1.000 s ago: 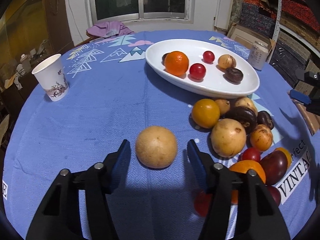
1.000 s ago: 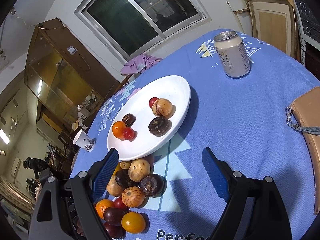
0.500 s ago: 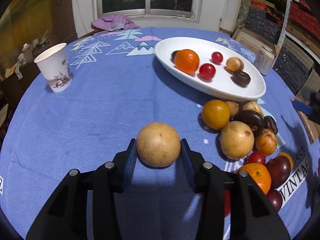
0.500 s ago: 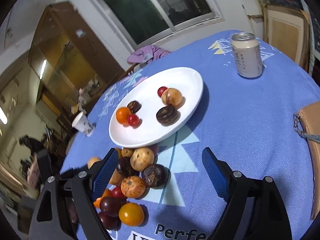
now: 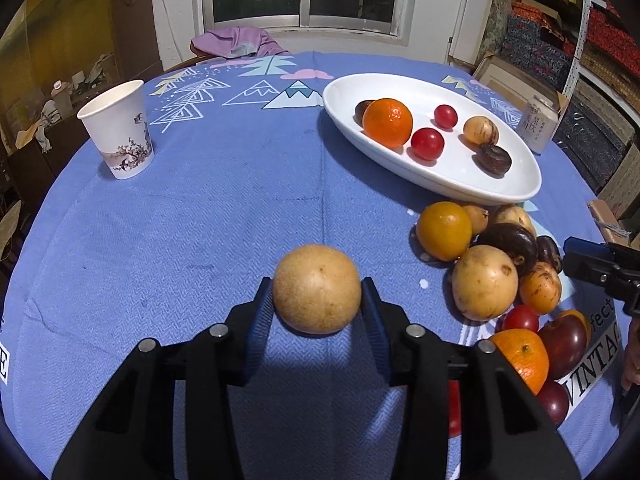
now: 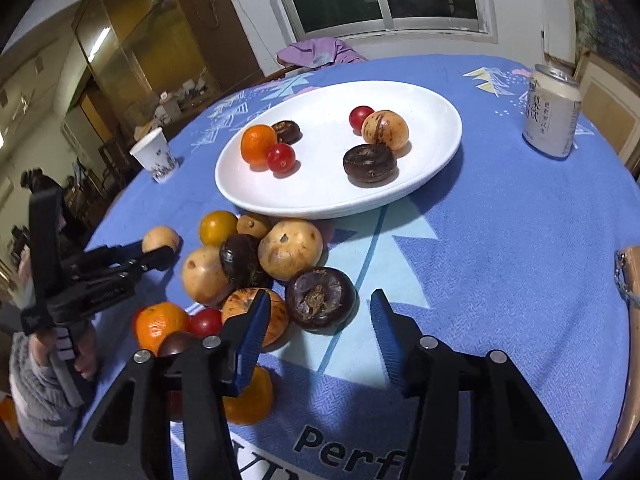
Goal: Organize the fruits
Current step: 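Grasp a pale tan round fruit with the left tool, then carry the tan fruit and a dark brown fruit onto the white plate, open both tools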
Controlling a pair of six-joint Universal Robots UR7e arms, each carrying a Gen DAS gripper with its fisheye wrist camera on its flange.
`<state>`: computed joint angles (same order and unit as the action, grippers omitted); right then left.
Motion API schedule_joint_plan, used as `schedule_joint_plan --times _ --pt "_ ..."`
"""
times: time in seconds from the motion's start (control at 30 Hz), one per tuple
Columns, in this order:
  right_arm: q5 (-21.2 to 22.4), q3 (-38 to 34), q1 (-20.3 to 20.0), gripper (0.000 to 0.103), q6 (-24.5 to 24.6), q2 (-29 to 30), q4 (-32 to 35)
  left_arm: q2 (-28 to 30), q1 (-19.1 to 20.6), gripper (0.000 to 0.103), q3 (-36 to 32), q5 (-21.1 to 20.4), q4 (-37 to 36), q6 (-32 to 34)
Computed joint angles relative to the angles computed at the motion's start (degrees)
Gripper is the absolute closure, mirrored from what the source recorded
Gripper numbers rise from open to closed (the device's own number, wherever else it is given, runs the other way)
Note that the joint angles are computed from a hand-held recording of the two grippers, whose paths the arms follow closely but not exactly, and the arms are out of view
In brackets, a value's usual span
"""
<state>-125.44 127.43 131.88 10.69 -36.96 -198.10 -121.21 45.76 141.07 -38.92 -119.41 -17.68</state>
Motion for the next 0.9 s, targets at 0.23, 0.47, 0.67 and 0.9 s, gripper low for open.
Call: schedule_joint_plan --times 0.23,0.47,0.67,0.9 --pt "-3.7 -1.9 0.1 0.05 0.3 2.5 -1.1 0.5 -0.4 0.06 0.2 0.7 0.3 -0.1" --pt "-10.6 -2.5 1.5 0.05 -0.4 2.6 1.7 0.3 -0.4 0.06 0.2 0.7 0.5 -0.2" --pt "-12.4 -4.4 2.9 0.05 -3.4 4.6 4.6 0.3 -0.6 0.06 0.2 0.8 0.8 -0.3" --pt "-13.7 -4.6 3.0 0.06 -3.9 5.3 2.9 0.1 -0.8 0.06 0.5 1.1 0.7 0.2"
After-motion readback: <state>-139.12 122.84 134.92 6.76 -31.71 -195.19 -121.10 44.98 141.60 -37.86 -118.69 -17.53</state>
